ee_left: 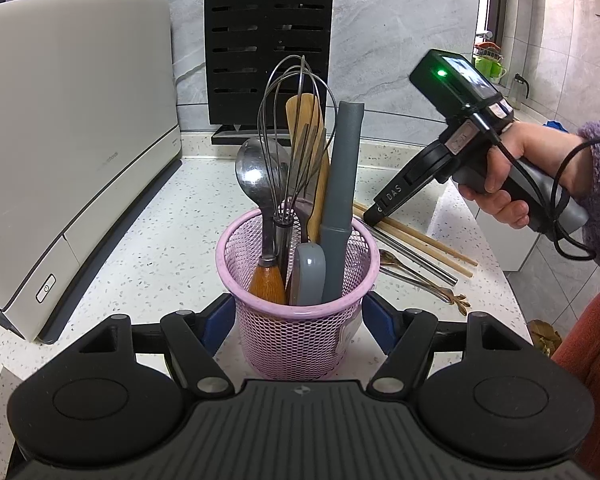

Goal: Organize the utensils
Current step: 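Close the right tool on the pair of wooden chopsticks, then lift the chopsticks with the right tool and carry them over the pink cup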

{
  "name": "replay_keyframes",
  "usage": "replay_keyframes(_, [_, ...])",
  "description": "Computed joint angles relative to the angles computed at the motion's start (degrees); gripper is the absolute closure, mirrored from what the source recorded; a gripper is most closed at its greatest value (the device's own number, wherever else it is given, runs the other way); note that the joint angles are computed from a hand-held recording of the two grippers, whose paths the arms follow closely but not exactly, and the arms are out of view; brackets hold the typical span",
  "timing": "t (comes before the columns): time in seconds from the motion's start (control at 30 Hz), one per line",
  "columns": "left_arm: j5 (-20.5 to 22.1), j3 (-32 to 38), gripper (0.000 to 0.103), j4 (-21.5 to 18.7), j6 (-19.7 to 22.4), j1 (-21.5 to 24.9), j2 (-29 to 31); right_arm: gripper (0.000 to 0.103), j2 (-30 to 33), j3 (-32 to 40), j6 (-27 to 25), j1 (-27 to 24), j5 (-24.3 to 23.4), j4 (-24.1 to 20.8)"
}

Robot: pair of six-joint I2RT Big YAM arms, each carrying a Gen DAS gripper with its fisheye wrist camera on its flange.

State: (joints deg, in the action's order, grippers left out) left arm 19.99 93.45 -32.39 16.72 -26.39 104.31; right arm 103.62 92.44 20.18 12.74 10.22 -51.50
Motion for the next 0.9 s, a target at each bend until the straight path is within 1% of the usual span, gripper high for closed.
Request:
replay_keyframes(0.07, [0.0,0.1,0.022,0.0,0.0,0.0,0.1,0.085,1.4,2.4,-0.3,0.3,0.8,-3.0])
replay_keyframes(0.17, [0.0,0.1,0.022,0.0,0.0,0.0,0.1,0.086,3.6,6.6,0.3,0.3,0.4,-7.6])
replay_keyframes(0.2, [0.0,0.1,0.022,0.0,0.0,0.0,0.0,0.087,4.3,7.9,0.2,0.3,0.4,-9.0])
replay_keyframes(0.23, [0.0,0.1,0.022,-0.1,0.0,0.0,0.1,0.093,4.8,8.7,0.2,0.3,0.1,-9.9])
replay_keyframes(0.3, [0.0,0.1,0.022,-0.1,0.0,0.0,0.1,0.094,5.4,9.7,0.4,0.4,0.0,-10.9])
replay_keyframes(0.33, [0.0,0.1,0.022,-0.1,0.0,0.0,0.1,0.094,5.3,9.5,0.1,0.6,0.4,-10.6])
replay_keyframes(0.5, [0.0,0.2,0.022,-0.1,-0.1,0.0,0.1,0.095,2.9,4.9,-0.4,1.0,1.8,-5.4])
replay_keyframes(0.6, [0.0,0.2,0.022,-0.1,-0.1,0.0,0.1,0.095,1.4,2.9,0.1,1.1,1.5,-3.6])
replay_keyframes(0.8, [0.0,-0.1,0.022,0.0,-0.1,0.0,0.0,0.095,-2.3,-0.8,0.8,1.9,2.6,0.4])
replay_keyframes(0.9, [0.0,0.1,0.022,-0.1,-0.1,0.0,0.1,0.095,-5.2,-3.8,1.2,2.7,3.6,3.9])
